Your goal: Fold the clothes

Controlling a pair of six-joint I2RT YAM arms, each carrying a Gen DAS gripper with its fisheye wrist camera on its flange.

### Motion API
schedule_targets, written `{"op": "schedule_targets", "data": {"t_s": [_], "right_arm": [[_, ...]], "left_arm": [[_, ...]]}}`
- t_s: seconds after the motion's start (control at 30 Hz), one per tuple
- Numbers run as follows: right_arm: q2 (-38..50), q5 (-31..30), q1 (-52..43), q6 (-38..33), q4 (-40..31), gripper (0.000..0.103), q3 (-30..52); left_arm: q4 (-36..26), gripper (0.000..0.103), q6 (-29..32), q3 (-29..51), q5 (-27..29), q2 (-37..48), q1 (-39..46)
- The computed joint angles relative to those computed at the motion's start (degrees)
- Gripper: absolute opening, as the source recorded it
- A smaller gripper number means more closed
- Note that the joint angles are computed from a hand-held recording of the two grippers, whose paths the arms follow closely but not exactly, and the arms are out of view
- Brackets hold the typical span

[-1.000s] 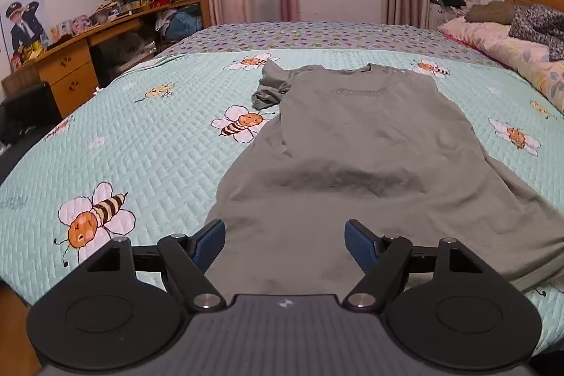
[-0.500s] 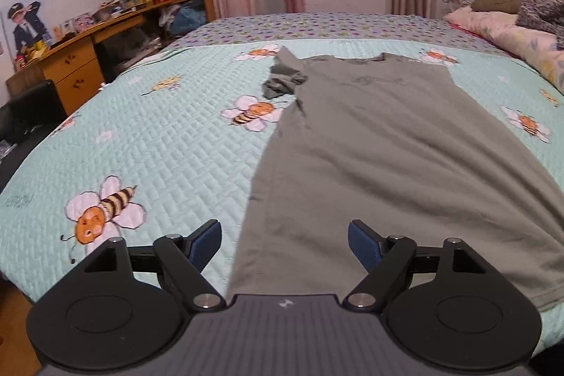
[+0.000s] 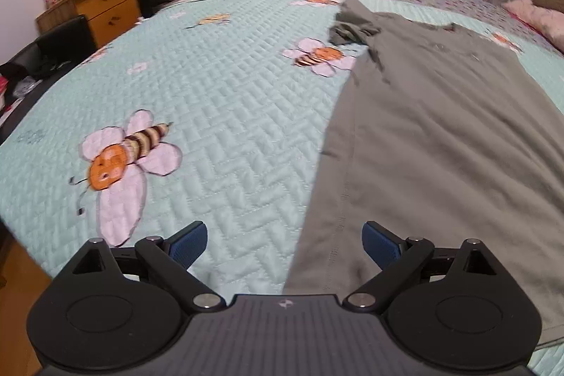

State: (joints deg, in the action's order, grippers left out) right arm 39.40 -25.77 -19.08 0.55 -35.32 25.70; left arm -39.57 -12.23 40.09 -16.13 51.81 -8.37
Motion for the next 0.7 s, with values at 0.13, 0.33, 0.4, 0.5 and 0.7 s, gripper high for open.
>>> {"op": "schedule_targets", "data": {"t_s": [0.13,0.33,0.4,0.5,0.7], "right_arm": [[-1.08,1.95,4.33,-2.04,-2.18,0.003,1.27],[-2.37,-4.48,-9.59,-10.96,-11.49,0.003,5.04],[-1.76,-4.78,-12.29,-13.38,-13.19,0.002,5.78],[1.05,-7.19,-16.54,-16.18,-14.65,0.003,5.08],[1.1,-14.24,-25.79,-17.67,-18.15,0.008,4.51]], "left_arm": [[1.5,0.017,2.46,-0.57,5.69,2.98,0.7],[-4.41,0.0,2.12,0.43,-0.33,-4.74,-1.15],[-6.82,0.0,3.78,1.67,-1.9,-8.02,-0.54],[-8.95,0.004,5.32,3.54,-1.14,-8.14,3.42],[-9.51,0.035,3.6,5.01,4.42,-7.29,7.95]]}}
